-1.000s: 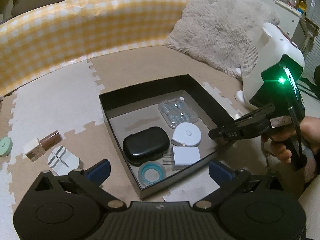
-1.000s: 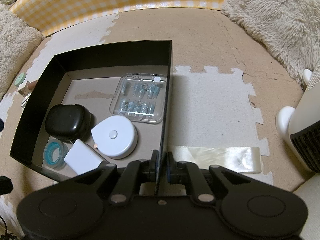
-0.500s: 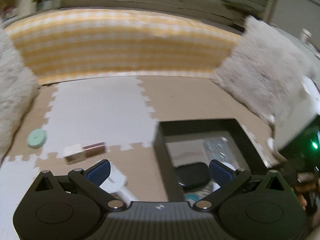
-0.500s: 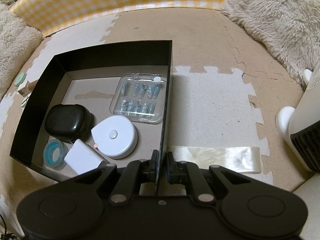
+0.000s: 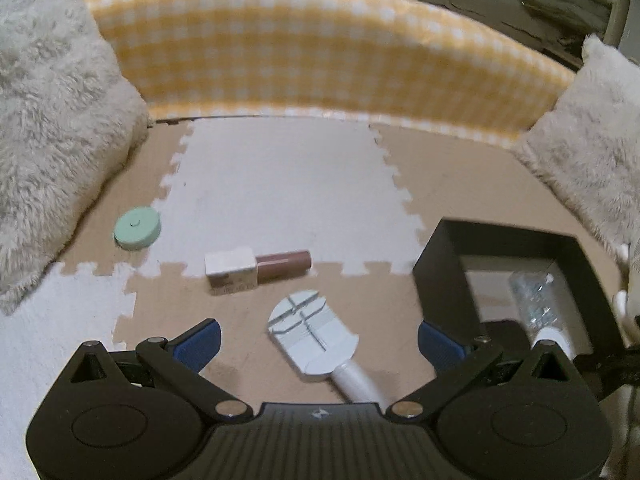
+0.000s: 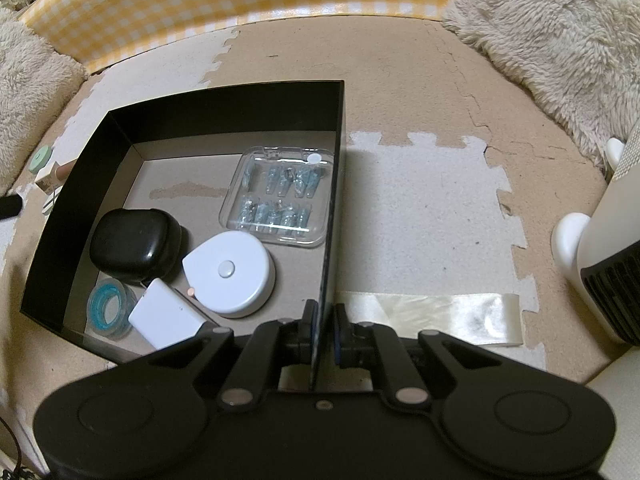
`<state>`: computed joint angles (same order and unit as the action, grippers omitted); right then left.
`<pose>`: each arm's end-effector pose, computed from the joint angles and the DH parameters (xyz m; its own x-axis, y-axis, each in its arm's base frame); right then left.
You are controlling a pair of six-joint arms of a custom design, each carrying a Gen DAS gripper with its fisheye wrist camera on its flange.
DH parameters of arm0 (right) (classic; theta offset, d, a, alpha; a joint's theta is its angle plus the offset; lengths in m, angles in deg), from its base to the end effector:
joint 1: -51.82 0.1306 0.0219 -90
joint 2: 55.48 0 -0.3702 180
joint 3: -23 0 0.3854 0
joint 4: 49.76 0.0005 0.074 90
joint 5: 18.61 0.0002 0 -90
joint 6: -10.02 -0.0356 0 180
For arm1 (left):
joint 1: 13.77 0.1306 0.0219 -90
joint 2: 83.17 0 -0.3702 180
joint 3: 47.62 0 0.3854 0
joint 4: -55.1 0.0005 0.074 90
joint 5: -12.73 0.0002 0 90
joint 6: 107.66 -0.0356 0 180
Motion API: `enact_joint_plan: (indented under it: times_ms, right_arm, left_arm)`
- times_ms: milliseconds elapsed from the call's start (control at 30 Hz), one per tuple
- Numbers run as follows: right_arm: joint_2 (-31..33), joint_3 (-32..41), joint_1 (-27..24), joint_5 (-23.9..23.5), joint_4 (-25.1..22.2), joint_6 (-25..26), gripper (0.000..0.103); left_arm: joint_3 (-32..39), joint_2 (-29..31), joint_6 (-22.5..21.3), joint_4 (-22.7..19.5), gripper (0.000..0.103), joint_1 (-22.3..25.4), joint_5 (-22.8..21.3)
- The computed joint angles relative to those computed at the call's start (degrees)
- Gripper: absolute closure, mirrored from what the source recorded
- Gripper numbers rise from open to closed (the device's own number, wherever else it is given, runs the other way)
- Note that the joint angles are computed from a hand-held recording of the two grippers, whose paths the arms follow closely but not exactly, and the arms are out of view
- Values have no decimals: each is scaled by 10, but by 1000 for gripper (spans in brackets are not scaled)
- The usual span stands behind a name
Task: Organize rigid objects
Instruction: 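Move the left tool to the white watch strap tool and grasp its handle, then carry the strap tool into the box and release it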
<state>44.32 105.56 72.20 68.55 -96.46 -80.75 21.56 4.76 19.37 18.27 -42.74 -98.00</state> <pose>0.4691 0.1756 0.2827 -0.8470 -0.3003 -0.4387 -0.3569 0.9328 0.0504 0.3855 -0.1996 0.2881 -0.7435 -0.2322 -0.6271 -0.2127 0.9712 -0.1073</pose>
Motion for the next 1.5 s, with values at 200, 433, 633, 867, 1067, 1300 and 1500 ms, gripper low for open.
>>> enact_joint_plan:
  times_ms: [200,433,633,867,1067,1300,1500]
  right_arm:
    - [0,0,0,0,0,0,94]
    - [0,0,0,0,0,1,94]
    - [0,0,0,0,0,0,94]
    - [0,0,0,0,0,0,94]
    - [0,-1,0,0,1,0,94]
    - [0,-1,0,0,1,0,94]
    - [0,-1,0,0,1,0,94]
  left_arm:
    - [5,29,-42,-18,0,-9,-20]
    - [-9,38,-56,16,33,6,15]
    - [-1,31,-59,-15,52,10,33]
    - [-2,34,-66,-10,65,11,48]
    - [0,44,-67,-14,74,9,53]
    - [-2,40,-62,-10,83,7,57]
    - [-15,23,-55,33,83,0,35]
